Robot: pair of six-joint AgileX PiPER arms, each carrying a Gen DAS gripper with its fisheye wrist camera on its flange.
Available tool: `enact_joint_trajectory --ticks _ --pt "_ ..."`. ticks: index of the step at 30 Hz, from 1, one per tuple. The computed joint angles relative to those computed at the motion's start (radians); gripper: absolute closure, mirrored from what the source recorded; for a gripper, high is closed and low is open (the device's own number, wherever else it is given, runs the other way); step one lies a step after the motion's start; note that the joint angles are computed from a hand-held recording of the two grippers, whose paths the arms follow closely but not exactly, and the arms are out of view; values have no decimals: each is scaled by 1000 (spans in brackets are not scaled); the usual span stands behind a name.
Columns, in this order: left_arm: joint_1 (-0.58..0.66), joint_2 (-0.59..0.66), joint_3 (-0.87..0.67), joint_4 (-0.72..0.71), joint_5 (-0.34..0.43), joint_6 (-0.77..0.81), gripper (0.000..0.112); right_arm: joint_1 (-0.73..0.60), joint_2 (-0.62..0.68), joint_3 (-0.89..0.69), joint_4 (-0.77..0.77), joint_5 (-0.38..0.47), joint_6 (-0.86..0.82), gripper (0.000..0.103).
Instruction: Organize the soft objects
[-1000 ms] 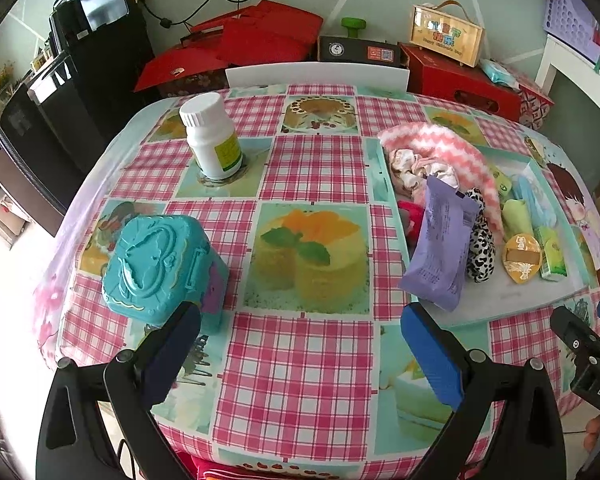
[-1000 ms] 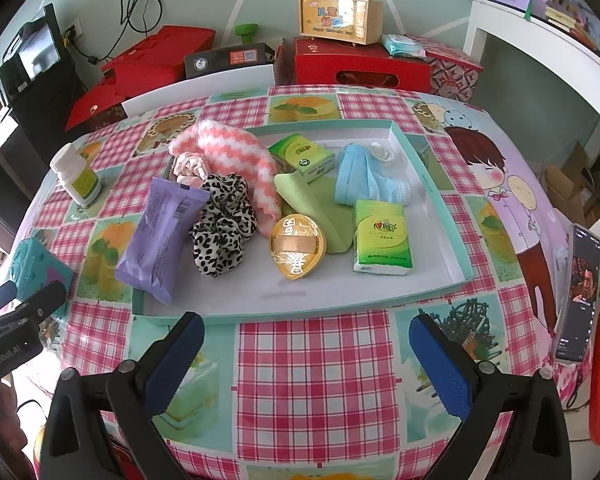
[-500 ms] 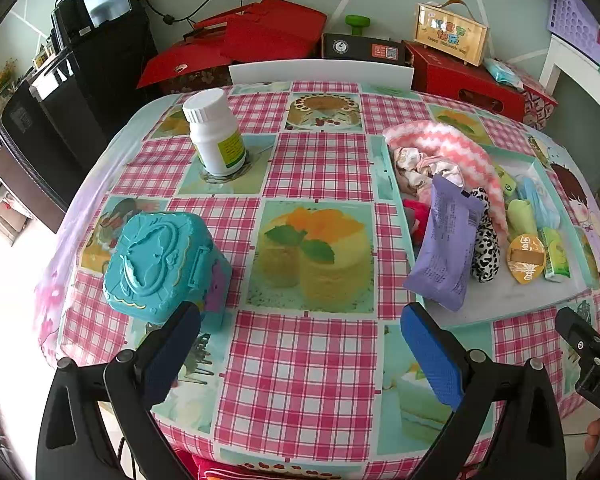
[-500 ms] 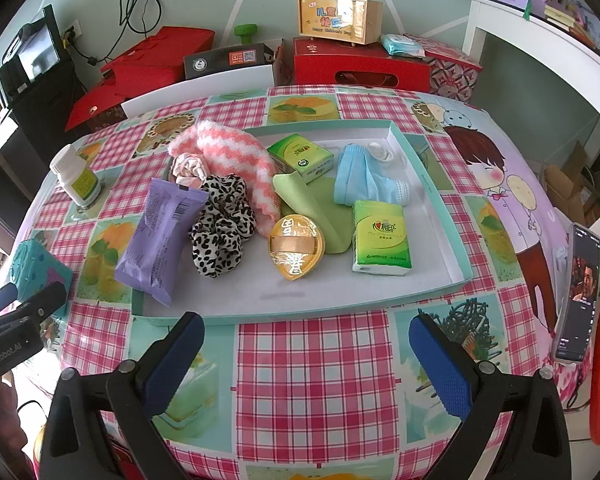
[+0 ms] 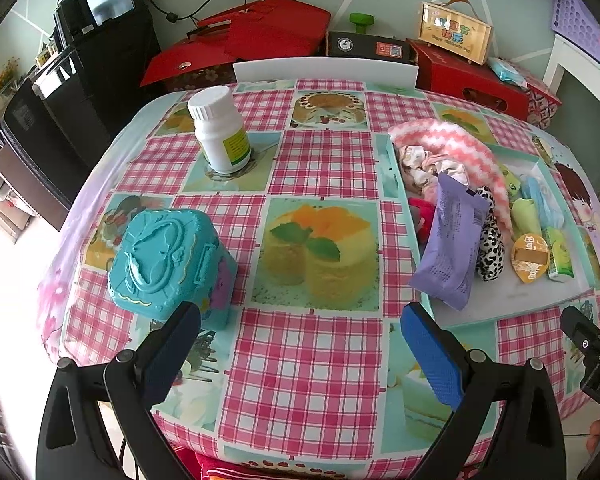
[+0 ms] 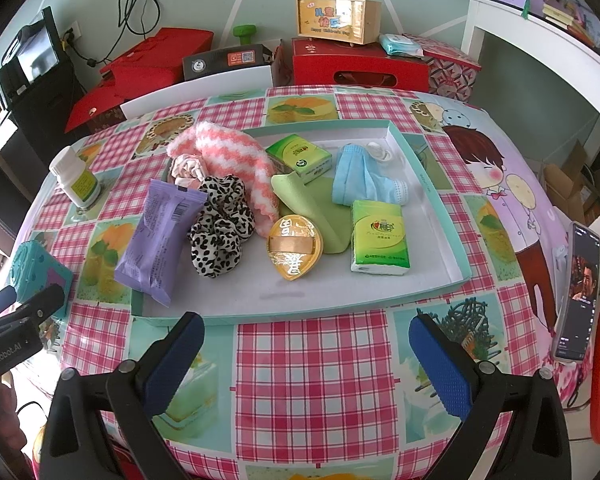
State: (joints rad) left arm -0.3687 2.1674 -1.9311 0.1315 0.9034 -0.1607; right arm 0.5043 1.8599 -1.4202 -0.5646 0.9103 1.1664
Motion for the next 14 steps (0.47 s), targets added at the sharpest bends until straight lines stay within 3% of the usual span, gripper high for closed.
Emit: enact_joint_trajectory --ticks 14 --pt "1 2 -5 7 2 -12 12 -4 -12 12 -3 -1 16 0"
